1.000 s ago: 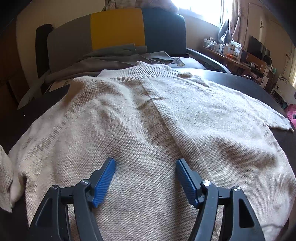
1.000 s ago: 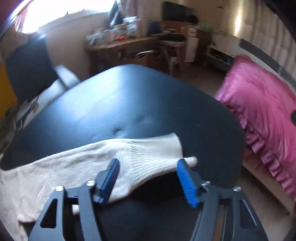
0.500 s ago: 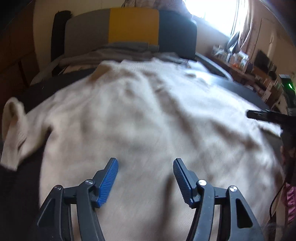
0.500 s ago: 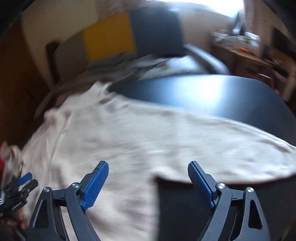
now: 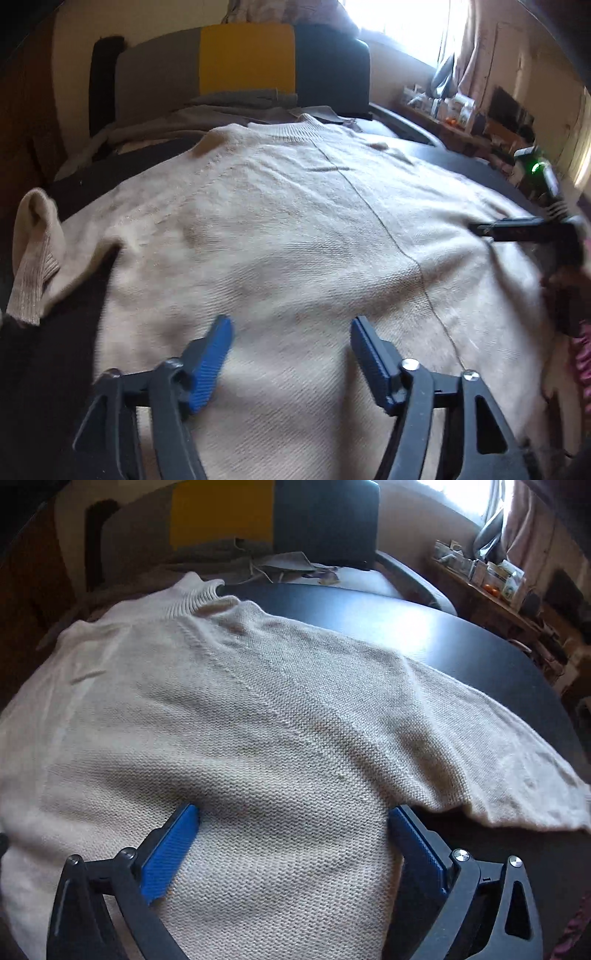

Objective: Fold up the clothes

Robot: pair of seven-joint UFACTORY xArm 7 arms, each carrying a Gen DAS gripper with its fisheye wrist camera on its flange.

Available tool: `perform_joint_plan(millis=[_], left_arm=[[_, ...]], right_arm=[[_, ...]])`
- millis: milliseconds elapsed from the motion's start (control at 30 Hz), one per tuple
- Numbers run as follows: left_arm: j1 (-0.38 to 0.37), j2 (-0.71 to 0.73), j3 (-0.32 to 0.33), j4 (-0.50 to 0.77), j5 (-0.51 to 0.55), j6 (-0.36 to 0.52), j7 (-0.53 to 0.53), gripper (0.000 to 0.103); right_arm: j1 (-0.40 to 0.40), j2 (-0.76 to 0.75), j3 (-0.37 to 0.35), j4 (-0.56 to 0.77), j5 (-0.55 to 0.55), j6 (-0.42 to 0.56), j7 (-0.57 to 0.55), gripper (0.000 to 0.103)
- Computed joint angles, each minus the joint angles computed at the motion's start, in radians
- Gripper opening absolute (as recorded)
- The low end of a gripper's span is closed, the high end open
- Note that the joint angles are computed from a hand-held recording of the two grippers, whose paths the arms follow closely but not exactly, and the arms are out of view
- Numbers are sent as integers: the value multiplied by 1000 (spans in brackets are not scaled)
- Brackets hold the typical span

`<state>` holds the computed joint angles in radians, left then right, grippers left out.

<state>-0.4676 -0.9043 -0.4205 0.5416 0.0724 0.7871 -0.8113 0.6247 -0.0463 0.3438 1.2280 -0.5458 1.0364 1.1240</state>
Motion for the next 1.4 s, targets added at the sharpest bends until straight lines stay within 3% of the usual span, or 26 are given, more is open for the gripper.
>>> perform_joint_plan(millis=[133,200,267,367,467,567,767,933,1000,1067,1133,1167,1300,1400], left_arm=[[29,-263,92,-66,44,149,53,65],[92,-375,151,-82,81,246,113,67],[157,-427,197,-79,118,318,183,67],[211,-426,168,-58,211,361,345,67],[232,-374,136,-49,240,335,471,67],[297,-278,91,-35,262,313,508,67],[403,-58,32,19,340,281,470,67],[410,45,58,38,370,296,422,66],[396,66,94,39,356,297,416,63],[377,63,147,34,314,285,413,51],[370,56,188,33,272,278,414,26],[365,48,208,31,251,273,420,22],[345,-18,297,22,140,247,465,13],[336,-113,418,26,-16,215,495,12]], right_arm=[[13,21,13,76,3,152,15,103],[34,46,21,144,-14,243,50,102],[74,58,39,193,-97,237,69,102],[121,97,44,252,-138,104,97,103],[179,190,34,324,-149,9,126,103],[230,312,11,414,-139,-29,96,103],[334,521,-64,643,-149,-10,2,103],[386,590,-127,715,-135,-31,-53,103],[401,612,-150,734,-123,-43,-76,103],[409,603,-172,711,-106,-73,-77,103],[417,586,-195,680,-90,-103,-71,103],[428,589,-206,686,-90,-93,-76,103],[451,593,-228,692,-91,-78,-81,103],[452,585,-231,678,-93,-86,-76,103]])
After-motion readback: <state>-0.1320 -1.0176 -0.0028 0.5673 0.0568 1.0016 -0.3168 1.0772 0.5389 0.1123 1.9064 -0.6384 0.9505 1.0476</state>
